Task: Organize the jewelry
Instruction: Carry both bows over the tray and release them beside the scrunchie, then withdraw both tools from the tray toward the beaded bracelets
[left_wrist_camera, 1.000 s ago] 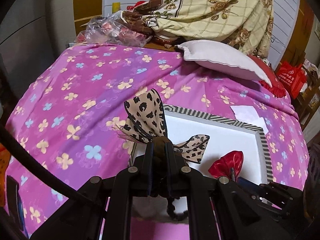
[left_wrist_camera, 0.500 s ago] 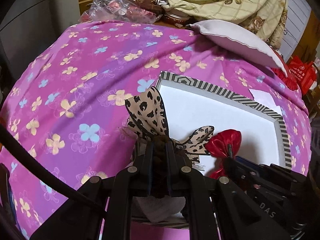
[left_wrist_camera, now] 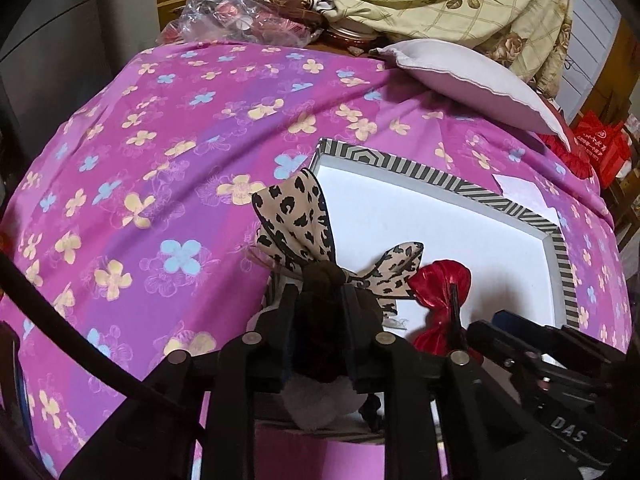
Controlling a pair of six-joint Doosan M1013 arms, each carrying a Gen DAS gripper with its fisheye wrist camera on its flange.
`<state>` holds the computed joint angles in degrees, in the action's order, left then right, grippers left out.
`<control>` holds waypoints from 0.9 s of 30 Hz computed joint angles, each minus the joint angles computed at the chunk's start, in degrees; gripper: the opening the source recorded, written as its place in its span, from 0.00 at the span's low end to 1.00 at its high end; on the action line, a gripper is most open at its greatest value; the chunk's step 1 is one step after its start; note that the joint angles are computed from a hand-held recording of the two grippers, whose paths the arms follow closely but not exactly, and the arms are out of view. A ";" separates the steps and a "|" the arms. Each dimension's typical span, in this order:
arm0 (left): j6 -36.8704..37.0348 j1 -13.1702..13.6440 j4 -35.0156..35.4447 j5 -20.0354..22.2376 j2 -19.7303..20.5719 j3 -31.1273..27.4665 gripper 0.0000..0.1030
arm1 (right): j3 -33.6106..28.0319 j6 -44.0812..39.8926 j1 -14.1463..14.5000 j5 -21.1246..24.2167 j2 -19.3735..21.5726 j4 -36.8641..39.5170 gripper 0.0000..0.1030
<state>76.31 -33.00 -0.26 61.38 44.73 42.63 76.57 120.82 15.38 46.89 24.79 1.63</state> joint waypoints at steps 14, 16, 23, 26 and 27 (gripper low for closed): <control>0.63 -0.83 1.90 -4.88 -5.39 7.14 0.43 | 4.06 3.87 2.57 -1.27 -4.70 -5.42 0.48; 0.85 -0.92 1.94 -5.77 -6.48 8.63 0.43 | 4.59 4.24 2.94 -1.27 -5.25 -6.05 0.49; 0.60 -1.36 2.53 -8.38 -10.22 14.16 0.43 | 7.97 7.82 4.47 -1.92 -8.27 -9.10 0.50; 0.66 -1.59 2.54 -9.18 -11.66 16.47 0.43 | 9.52 9.33 5.05 -1.90 -9.65 -10.25 0.50; 0.74 -1.63 2.30 -9.36 -12.19 17.30 0.43 | 10.12 10.01 5.36 -1.71 -10.21 -10.97 0.50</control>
<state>77.05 -34.63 2.03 52.02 32.54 59.93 86.69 130.84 20.74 45.18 14.58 -9.34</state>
